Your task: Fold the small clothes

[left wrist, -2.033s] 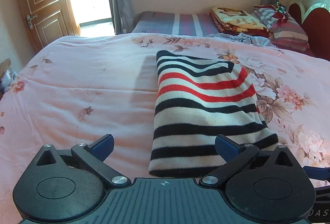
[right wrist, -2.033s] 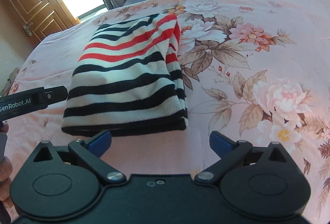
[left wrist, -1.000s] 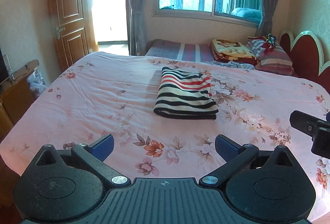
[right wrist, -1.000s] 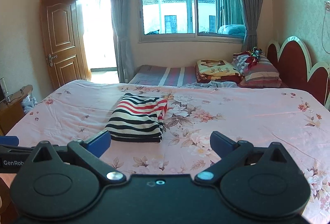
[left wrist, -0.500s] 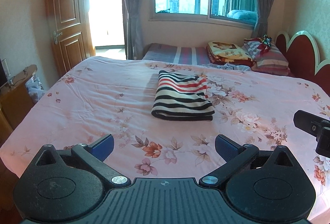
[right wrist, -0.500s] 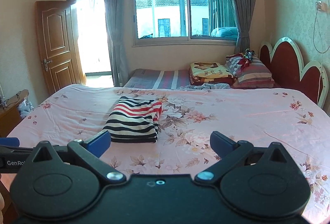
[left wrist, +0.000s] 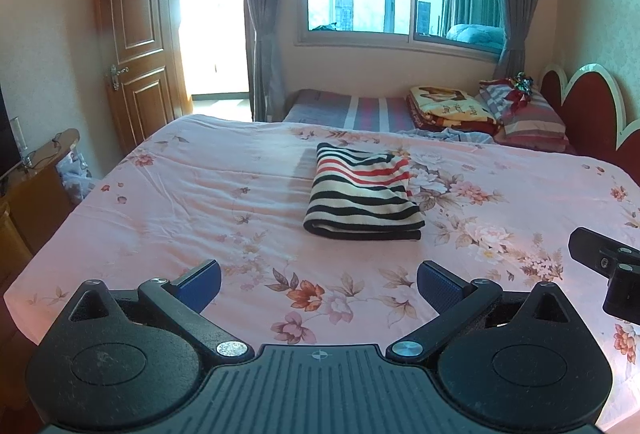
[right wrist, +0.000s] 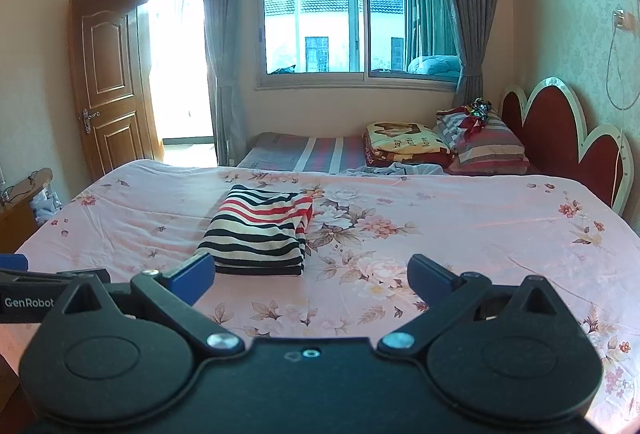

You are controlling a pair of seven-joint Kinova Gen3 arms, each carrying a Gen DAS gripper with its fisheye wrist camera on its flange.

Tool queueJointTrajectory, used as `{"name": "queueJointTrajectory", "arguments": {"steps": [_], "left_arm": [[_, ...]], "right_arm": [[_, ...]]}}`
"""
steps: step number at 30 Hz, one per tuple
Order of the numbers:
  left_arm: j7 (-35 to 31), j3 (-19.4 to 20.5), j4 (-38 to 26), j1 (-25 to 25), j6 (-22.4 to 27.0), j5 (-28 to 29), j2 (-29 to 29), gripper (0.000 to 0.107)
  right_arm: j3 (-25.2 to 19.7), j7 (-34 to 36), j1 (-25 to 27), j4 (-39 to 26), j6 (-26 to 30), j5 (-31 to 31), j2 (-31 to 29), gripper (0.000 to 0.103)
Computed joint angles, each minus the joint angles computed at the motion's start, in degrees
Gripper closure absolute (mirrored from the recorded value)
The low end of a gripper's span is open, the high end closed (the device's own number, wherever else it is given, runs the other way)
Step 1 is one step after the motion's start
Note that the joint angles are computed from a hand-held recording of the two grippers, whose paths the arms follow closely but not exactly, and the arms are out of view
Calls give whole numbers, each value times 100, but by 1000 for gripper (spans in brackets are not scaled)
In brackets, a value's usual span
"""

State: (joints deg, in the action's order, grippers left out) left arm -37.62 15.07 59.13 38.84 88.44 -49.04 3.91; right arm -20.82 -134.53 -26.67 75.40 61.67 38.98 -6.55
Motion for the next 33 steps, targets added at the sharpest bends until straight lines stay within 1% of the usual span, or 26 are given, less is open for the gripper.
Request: {"name": "queueJointTrajectory", "arguments": {"steps": [10,17,33], "left_arm": [[29,-6,-45,33,35,-70,26,5],[39,-35,-80,81,60,-96,56,5],[-50,-52,-80,-5,70,23,35,5]], "right_arm": [[2,-22,-81,-28,117,121,65,1],[56,-17,-82,-31,125,60,76,1],[99,-7,-138,-36,132,33,113,1]]}}
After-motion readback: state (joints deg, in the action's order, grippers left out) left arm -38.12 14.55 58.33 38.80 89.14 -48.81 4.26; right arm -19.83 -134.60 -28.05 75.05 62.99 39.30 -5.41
